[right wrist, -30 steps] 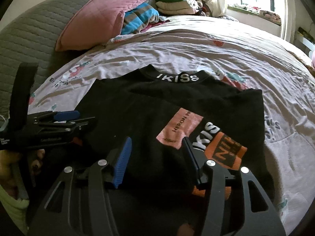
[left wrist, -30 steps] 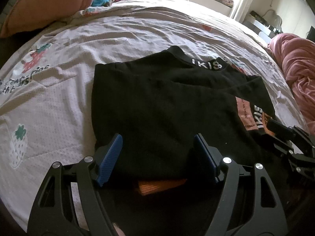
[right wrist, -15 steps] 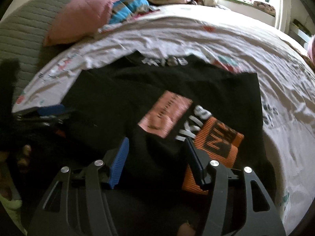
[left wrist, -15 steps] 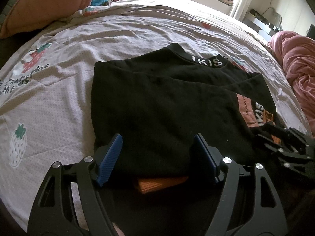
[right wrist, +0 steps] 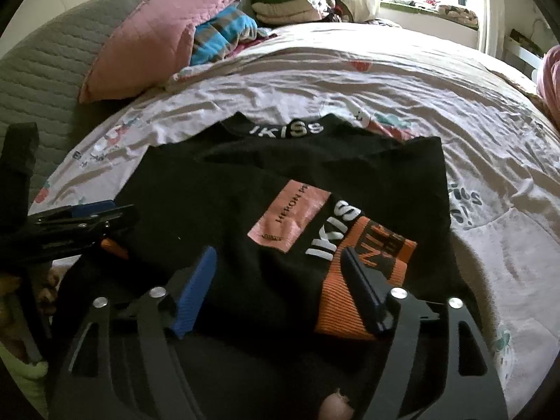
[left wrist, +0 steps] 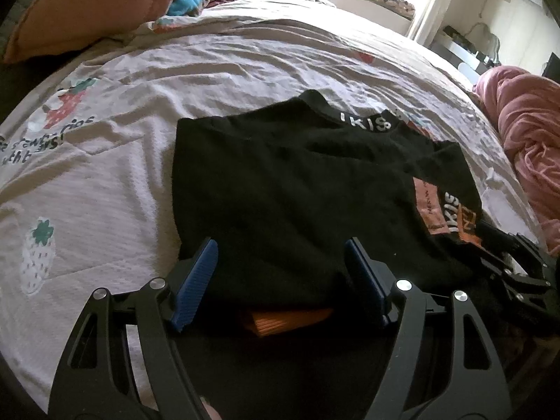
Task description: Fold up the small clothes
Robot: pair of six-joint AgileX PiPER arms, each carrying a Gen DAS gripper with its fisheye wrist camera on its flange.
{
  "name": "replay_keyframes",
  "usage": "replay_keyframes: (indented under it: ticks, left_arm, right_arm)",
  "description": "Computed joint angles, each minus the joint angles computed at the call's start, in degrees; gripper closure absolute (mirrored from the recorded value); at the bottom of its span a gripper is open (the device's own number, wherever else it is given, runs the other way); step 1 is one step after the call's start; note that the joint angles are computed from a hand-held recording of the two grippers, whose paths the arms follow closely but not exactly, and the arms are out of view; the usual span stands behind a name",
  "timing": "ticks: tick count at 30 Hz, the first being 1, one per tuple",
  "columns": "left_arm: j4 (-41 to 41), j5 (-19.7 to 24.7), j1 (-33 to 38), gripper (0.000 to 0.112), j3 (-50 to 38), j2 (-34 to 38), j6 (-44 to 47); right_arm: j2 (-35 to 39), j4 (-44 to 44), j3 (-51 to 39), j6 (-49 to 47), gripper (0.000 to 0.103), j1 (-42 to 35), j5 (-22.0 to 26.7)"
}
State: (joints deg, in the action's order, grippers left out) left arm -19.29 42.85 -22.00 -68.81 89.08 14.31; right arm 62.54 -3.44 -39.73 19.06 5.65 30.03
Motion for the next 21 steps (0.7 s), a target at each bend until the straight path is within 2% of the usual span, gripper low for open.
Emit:
replay_keyframes:
  ticks: [4, 6, 8, 10, 14, 21]
  left_arm:
    - [-0.7, 0.2, 0.9, 0.045, 0.3, -1.3, 0.6]
    - [-1.0, 0.2, 1.3, 0.045, 0.7, -2.3, 0.8]
    - [-1.7, 0.3, 2.0, 0.045, 1.0, -3.4, 1.4]
    - [-1.8, 0.1, 2.5, 0.036, 1.4, -4.6, 1.4]
    - [-0.5, -0.6, 2.5, 0.033, 2.5, -7.5, 0.9]
    - [0.3, -1.3, 2.5, 0.019, 3.9, -10.9, 0.4]
  right_arm:
    - [-2.5, -1.2, 0.3, 1.9, 0.017, 0.5, 0.2]
    - [-3.5, -1.9, 0.2, 2.8, 0.016, 0.7, 0.3]
    - [-4.8, -4.3, 0.1, 5.6, 0.012, 1.6, 0.8]
    - [-5.6, -5.1, -0.1, 6.6, 0.010, 1.9, 1.0]
    - [-7.3, -7.4, -0.8, 8.9, 0.008, 3.1, 2.2]
    - [-9.9, -11.8, -1.8, 13.7, 0.006, 6.1, 4.4]
